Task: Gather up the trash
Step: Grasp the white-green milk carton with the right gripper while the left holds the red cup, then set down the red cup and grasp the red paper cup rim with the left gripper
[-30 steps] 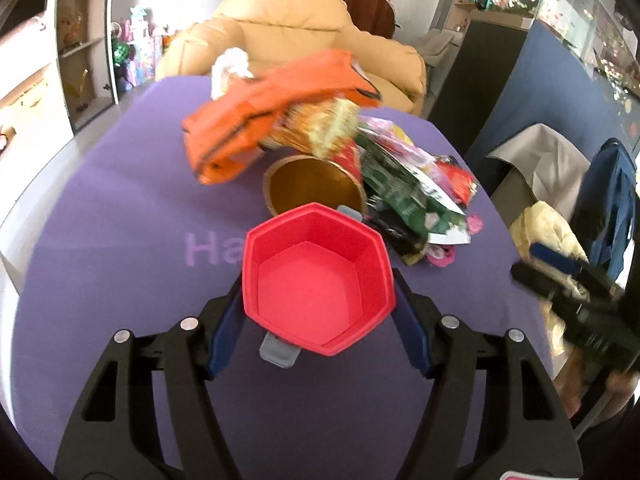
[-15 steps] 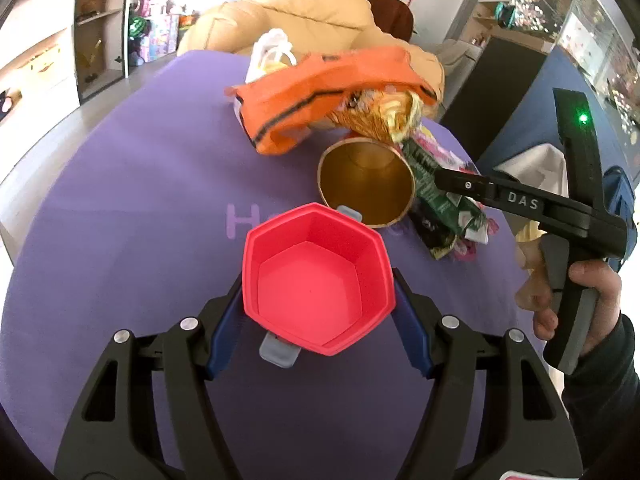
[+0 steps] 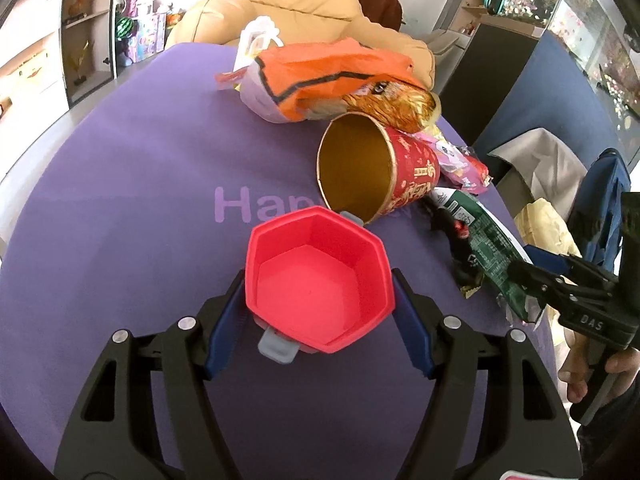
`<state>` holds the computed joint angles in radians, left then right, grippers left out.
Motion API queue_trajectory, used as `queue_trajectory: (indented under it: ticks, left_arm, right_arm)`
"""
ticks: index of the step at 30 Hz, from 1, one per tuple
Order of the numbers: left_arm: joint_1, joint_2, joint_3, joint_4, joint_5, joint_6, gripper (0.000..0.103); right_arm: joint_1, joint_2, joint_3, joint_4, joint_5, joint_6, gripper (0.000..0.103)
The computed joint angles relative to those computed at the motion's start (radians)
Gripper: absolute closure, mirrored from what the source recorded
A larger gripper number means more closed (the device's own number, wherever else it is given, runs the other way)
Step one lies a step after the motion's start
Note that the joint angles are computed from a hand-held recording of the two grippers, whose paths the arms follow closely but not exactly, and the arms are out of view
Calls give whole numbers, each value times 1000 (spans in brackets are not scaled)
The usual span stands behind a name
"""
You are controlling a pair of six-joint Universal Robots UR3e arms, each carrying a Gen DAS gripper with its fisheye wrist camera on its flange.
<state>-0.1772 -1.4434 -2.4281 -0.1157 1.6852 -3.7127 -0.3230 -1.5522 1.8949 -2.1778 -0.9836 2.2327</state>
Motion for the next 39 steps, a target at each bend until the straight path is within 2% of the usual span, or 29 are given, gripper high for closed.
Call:
queue_trajectory:
  ticks: [4,6,9,16,18,20,23,26,31,37,39]
  left_arm:
    - [72,25,-62,82,-117,37,25]
    - [98,37,-86,108,-153,36,24]
    - [85,30,-77,101,-141,49,24]
    - [14,-3,8,-10,-57,90,24]
    - [4,-10,26,-38,-43,102,24]
    - [3,-7,34,-55,-41,110,24]
    - [21,35,20,-90,-52,99,31]
    - [53,111,1,-137,-67,80,33]
    - [101,177,27,-103,-106,119,35]
    - [160,21,195,-106,-188,179,36]
    - [183,-40,242,-117,-228,175,45]
  right_arm:
    - [-12,54,-96,113,117,-49,49]
    - [22,96,-138,79,116,-11,49]
    - [101,184,-205,-24,65,42,49]
    - [201,351,-357,-55,-64,83,48]
    - [196,354,-350,-53,-54,55,49]
    - [166,341,-359,8,-2,32,51]
    - [112,286,-333,47,78,8,51]
    - [55,215,-291,71,134,-16,52]
    - [11,134,-208,81,159,-71,52]
    - [10,113,-148,48,158,-78,52]
    - [5,112,-140,40,159,-78,52]
